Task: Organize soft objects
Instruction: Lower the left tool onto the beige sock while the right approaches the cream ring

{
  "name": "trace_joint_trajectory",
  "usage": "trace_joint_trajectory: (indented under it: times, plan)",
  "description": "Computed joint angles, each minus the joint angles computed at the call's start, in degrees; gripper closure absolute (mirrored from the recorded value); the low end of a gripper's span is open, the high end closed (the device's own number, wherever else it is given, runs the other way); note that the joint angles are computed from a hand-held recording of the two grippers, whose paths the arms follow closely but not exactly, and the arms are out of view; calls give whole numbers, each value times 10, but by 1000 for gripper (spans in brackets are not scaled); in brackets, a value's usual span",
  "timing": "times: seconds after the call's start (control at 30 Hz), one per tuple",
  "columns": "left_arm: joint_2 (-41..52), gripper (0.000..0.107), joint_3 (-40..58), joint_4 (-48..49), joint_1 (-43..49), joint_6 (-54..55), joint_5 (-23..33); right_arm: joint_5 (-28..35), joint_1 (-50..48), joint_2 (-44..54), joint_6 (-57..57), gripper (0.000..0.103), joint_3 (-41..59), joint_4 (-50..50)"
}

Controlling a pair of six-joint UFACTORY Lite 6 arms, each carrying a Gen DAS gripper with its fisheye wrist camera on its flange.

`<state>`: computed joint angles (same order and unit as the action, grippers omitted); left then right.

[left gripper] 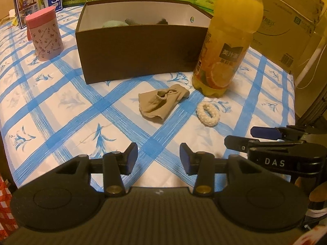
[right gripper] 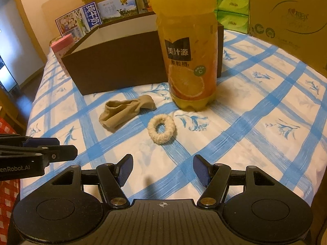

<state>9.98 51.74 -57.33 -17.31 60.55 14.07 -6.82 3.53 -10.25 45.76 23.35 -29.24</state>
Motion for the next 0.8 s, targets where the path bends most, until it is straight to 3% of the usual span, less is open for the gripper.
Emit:
trace_joint_trajectory:
  times: [0.17, 0.3, 0.8]
  plan:
    - [27, 59, 12, -79, 4, 87, -10, -23, 1, 47, -81, 38, 21, 73]
    - [52, 47, 27, -134, 6, 146, -21, -44, 1, 93, -157, 38, 43, 141]
    - [179, 42, 141, -298, -1, 353, -42, -102, -3, 233, -240, 38, 136, 196]
